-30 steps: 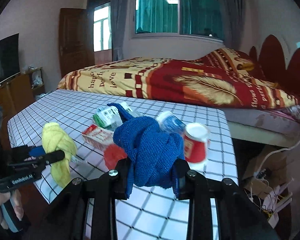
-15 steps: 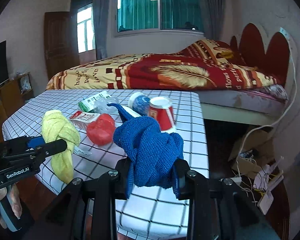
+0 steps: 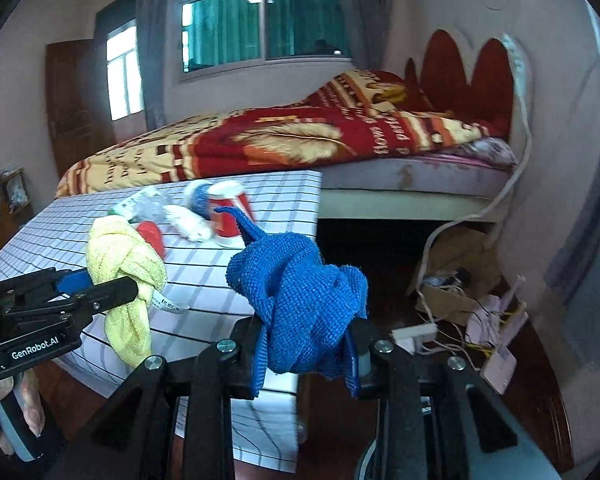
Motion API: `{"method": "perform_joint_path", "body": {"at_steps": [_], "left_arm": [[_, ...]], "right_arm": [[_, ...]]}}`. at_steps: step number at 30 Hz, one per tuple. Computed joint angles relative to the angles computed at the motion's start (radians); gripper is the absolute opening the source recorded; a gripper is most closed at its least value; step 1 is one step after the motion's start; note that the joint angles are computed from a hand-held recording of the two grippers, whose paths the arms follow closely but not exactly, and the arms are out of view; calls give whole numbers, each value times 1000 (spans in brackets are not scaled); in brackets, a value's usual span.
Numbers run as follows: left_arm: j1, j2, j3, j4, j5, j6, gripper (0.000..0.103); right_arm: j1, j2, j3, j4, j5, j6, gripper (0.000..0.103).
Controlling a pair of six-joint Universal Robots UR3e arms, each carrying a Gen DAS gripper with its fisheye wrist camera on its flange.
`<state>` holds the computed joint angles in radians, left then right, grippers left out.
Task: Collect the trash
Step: 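Carry the yellow and blue cloths over the black bin and release both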
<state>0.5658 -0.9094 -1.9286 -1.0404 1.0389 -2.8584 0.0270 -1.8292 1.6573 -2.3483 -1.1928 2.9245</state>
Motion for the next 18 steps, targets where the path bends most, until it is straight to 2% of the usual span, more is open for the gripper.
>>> {"method": "perform_joint_path", "body": {"at_steps": [11, 18], "left_arm": [[-413, -260, 64, 235, 208, -161, 42], [-564, -385, 105, 305, 255, -195, 42]], "right_arm": [[-356, -210, 153, 185, 164, -144, 32], [-554, -311, 229, 323, 237, -281, 32]]}}
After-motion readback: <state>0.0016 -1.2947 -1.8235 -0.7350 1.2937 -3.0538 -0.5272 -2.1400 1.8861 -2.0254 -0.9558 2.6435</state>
